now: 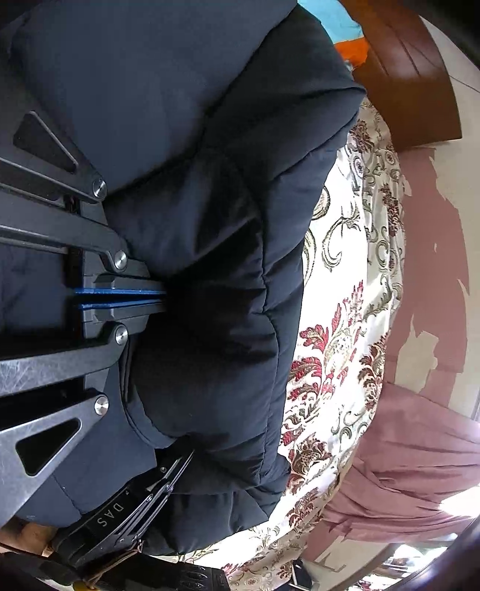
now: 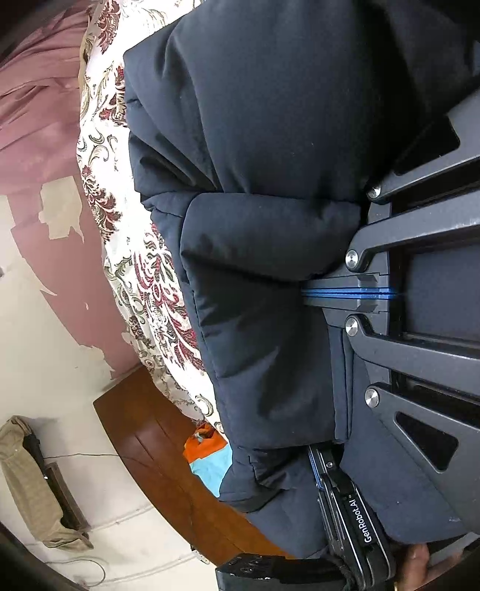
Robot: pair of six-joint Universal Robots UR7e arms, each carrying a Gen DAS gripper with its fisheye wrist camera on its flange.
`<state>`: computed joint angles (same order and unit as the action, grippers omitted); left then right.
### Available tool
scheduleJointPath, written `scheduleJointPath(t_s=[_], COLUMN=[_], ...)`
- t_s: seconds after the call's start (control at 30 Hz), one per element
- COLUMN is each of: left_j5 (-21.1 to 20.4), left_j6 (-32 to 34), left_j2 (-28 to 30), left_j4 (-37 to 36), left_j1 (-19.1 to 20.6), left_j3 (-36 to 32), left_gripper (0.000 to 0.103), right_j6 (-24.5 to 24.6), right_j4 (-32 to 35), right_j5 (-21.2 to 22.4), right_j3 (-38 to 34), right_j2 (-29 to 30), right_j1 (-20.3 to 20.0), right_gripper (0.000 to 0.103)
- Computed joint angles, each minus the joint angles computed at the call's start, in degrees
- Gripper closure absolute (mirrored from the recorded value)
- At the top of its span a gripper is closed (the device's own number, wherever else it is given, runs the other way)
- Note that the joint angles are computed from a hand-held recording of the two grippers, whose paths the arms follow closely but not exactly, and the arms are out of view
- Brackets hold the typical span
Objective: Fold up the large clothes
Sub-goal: 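Open both grippers and release the folded jacket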
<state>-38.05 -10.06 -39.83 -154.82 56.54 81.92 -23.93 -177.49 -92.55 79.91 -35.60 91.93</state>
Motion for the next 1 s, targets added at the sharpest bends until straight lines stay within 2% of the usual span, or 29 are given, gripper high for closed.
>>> scheduleJointPath(t_s=[0.1,0.17,0.23,0.43,0.57,0.67,0.73,0.8,0.83,0.87,0.9,0.93,1.0], left_j5=[-2.7,-6.7,-9.3,-11.8,-12.1,-12.8,-13.0,-12.7,-11.6,-10.5,-10.6,-11.0,-12.0], left_j6=[2.1,3.3,5.1,8.7,12.4,15.5,18.0,19.7,20.3,20.5,20.2,19.8,18.5], left_j2=[-1.0,-2.2,-3.1,-3.7,-4.3,-4.2,-3.9,-3.5,-3.2,-3.0,-3.0,-3.2,-3.6], left_j4=[-5.3,-9.4,-13.9,-22.1,-33.3,-40.4,-44.6,-46.9,-48.0,-49.0,-49.4,-49.4,-49.3], left_j1=[0.2,0.6,0.8,0.1,-1.1,-1.6,-2.0,-2.4,-2.6,-2.8,-2.8,-2.7,-2.4], left_j3=[2.1,4.0,5.9,9.0,12.7,14.1,14.7,14.7,14.6,14.6,14.7,14.8,15.1], left_gripper=[0.098,0.098,0.094,0.081,0.077,0.062,0.042,0.031,0.022,0.019,0.018,0.018,0.018], right_j6=[0.2,0.7,1.3,1.5,0.7,-0.4,-1.5,-2.3,-2.7,-3.1,-3.5,-4.7,-6.6], right_j4=[-0.9,-1.1,-0.9,-2.8,-10.2,-17.2,-21.1,-23.6,-23.9,-23.7,-23.3,-23.4,-24.6], right_j5=[0.9,1.9,3.1,4.0,1.9,-1.0,-3.0,-3.9,-3.6,-3.0,-2.5,-1.8,-1.7], right_j3=[0.7,1.3,1.3,2.4,5.4,7.2,7.8,8.1,8.3,8.6,8.7,9.3,10.3], right_j2=[-0.3,-0.8,-0.9,-1.3,-1.9,-1.9,-1.6,-1.4,-1.5,-1.7,-2.0,-2.2,-2.5], right_j1=[-0.2,-0.4,-0.6,-0.8,-0.3,0.6,1.2,1.5,1.4,1.4,1.3,1.3,1.7], right_gripper=[0.103,0.103,0.103,0.103,0.103,0.103,0.103,0.103,0.1,0.091,0.079,0.073,0.054])
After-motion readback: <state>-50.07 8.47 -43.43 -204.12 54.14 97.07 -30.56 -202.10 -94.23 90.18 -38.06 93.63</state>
